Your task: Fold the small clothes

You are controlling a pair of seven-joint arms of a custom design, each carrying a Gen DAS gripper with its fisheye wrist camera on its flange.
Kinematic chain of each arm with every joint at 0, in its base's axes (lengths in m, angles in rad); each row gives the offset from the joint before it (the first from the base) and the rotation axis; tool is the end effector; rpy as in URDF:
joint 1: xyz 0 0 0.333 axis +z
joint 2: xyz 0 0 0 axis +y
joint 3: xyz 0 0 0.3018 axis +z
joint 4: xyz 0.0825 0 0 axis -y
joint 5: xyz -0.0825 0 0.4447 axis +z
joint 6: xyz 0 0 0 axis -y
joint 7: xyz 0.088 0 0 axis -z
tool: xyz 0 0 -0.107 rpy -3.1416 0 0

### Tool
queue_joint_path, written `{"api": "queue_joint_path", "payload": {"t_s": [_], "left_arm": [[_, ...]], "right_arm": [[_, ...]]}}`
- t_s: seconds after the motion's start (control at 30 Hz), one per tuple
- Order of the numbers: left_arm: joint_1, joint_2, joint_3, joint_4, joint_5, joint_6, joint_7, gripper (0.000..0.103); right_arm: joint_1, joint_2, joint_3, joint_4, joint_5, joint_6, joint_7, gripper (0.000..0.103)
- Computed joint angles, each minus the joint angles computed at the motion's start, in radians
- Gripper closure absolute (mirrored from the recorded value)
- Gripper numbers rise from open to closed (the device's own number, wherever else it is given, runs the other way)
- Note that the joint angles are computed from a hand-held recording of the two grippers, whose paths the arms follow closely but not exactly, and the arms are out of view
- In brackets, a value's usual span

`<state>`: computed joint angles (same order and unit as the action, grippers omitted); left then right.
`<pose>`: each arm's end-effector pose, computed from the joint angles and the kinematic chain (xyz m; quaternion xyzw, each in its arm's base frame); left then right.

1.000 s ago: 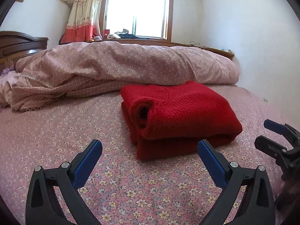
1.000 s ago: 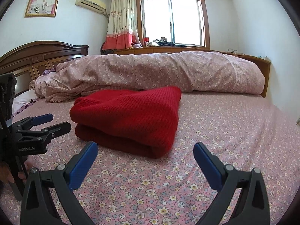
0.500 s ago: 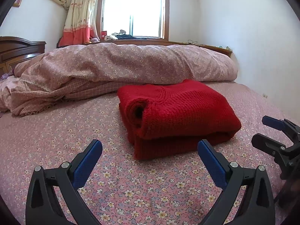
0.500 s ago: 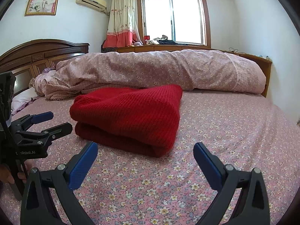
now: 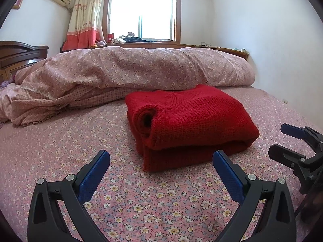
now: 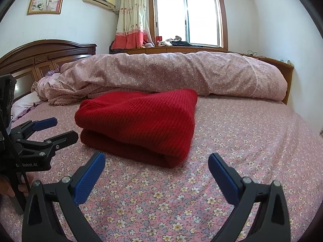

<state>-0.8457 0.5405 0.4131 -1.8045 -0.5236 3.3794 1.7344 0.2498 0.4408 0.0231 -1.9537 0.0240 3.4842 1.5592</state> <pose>0.6693 -0.2930 0.3468 -0.5450 0.6604 -0.4129 0.3104 0.6768 0.1849 0.3291 -0.6751 0.5250 -0.3108 0.4148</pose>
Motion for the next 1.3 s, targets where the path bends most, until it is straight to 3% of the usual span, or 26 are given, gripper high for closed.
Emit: {"api": "queue_joint_path", "payload": {"t_s": [1.3], "left_arm": [[0.008, -0.002, -0.004, -0.001, 0.017, -0.003, -0.005, 0.004]], "right_arm": [[-0.003, 0.008, 0.004, 0.007, -0.005, -0.006, -0.001, 0.000]]}}
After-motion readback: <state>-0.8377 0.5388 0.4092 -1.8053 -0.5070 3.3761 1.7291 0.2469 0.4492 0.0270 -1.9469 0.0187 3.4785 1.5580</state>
